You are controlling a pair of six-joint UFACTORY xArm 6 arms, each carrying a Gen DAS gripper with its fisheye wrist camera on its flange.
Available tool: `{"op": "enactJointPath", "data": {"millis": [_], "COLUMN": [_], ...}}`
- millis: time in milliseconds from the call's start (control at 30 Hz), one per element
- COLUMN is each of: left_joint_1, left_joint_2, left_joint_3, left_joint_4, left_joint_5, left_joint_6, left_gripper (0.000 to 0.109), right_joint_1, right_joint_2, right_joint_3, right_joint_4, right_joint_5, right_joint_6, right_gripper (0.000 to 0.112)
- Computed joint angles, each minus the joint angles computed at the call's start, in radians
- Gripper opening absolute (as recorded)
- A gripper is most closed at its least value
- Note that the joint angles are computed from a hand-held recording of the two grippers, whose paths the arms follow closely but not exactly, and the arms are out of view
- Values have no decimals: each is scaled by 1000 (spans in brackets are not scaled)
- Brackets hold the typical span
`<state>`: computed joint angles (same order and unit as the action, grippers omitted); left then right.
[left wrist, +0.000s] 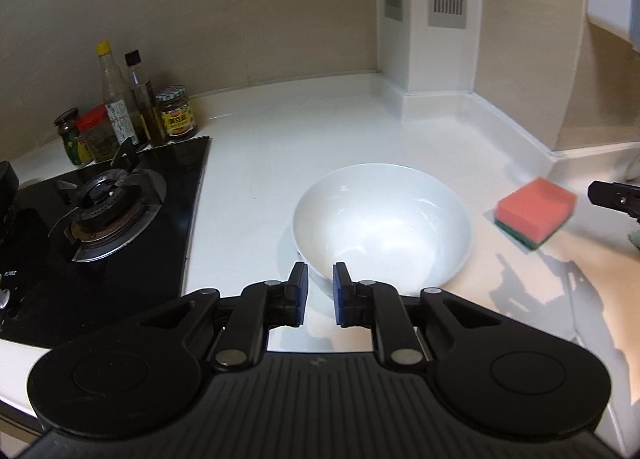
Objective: Clean bowl
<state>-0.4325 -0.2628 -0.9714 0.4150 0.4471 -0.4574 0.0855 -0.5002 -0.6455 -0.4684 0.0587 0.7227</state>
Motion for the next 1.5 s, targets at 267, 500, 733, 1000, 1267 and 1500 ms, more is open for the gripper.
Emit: {"op": "enactJointPath", "data": {"millis": [267, 500, 733, 1000, 1267, 1500], "left_joint_1": [-29, -70, -127, -183, -235, -265], "left_joint_2": [-204, -354, -443, -419, -336, -311], "left_joint_3": [179, 275, 335, 316, 250, 213], "left_joint_4": [28, 32, 41, 117, 237, 279], "left_joint_5": [20, 65, 127, 164, 175, 239], "left_joint_6": [-80, -130, -180, -303, -483, -502], "left_gripper": [18, 28, 28, 28, 28, 28], "right_joint_1": [136, 309, 483, 424, 257, 187], "right_joint_2": [-180, -362, -506, -547, -535, -544], "right_joint_3": [77, 125, 161, 192, 195, 248], "right_joint_4": [-200, -296, -353, -245, -65, 26], "right_joint_5": [214, 443, 671, 647, 489, 383], "right_joint_6": [200, 299, 389, 250, -37, -81], "right_gripper": [40, 40, 40, 40, 40, 40]}}
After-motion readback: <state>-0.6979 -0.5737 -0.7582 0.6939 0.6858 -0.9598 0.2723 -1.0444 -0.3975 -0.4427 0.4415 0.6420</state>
